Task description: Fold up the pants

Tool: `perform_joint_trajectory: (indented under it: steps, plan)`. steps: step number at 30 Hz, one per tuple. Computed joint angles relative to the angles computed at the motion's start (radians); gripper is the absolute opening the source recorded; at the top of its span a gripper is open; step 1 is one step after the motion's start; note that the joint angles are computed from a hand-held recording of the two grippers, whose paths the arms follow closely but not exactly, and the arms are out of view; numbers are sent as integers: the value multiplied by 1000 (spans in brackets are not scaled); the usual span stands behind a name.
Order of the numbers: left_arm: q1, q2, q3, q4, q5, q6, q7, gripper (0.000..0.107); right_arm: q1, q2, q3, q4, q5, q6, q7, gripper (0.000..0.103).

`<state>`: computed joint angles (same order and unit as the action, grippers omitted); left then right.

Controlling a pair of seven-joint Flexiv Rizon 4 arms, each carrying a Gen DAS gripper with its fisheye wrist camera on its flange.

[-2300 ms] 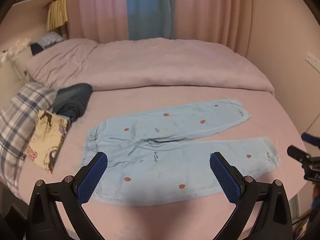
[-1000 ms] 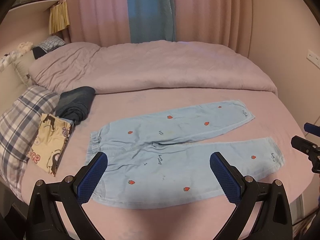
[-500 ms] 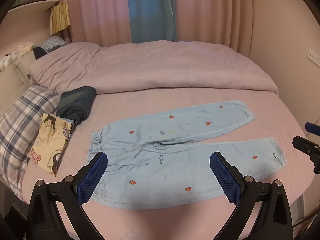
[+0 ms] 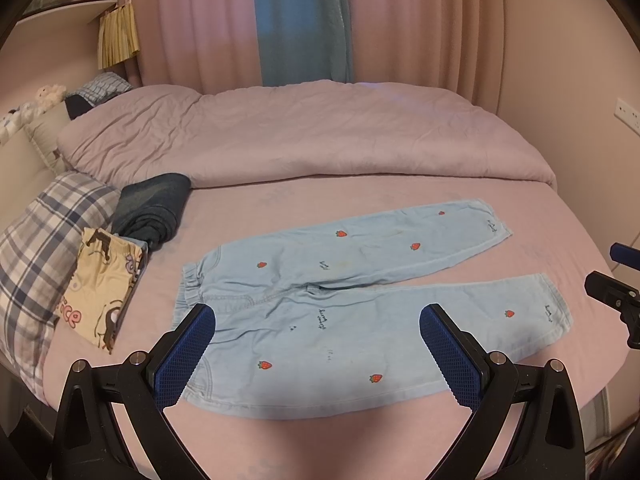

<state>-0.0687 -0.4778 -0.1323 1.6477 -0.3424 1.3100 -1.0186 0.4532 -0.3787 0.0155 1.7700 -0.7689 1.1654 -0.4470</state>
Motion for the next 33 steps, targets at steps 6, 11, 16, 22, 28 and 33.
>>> perform_joint_trajectory:
  steps: [6, 11, 16, 22, 28, 33]
  plan:
    - [3, 0, -3, 0, -3, -1, 3, 102, 1, 0, -1, 0, -1, -1, 0, 99]
    - [3, 0, -4, 2, -3, 1, 4, 102, 3, 0, -1, 0, -4, -1, 4, 99]
    - [5, -2, -7, 3, -4, 1, 9, 102, 4, -3, -1, -1, -4, -2, 3, 99]
    - [5, -20, -5, -15, -1, -17, 17, 102, 2, -14, 6, -14, 15, -12, -11, 99]
    - [85, -74, -106, -61, -111, -115, 129, 102, -10, -62, 25, -66, 93, -38, -90, 99]
    - [136, -216, -131, -208, -234, -185, 219, 102, -50, -177, 89, -193, 249, -67, -312, 99]
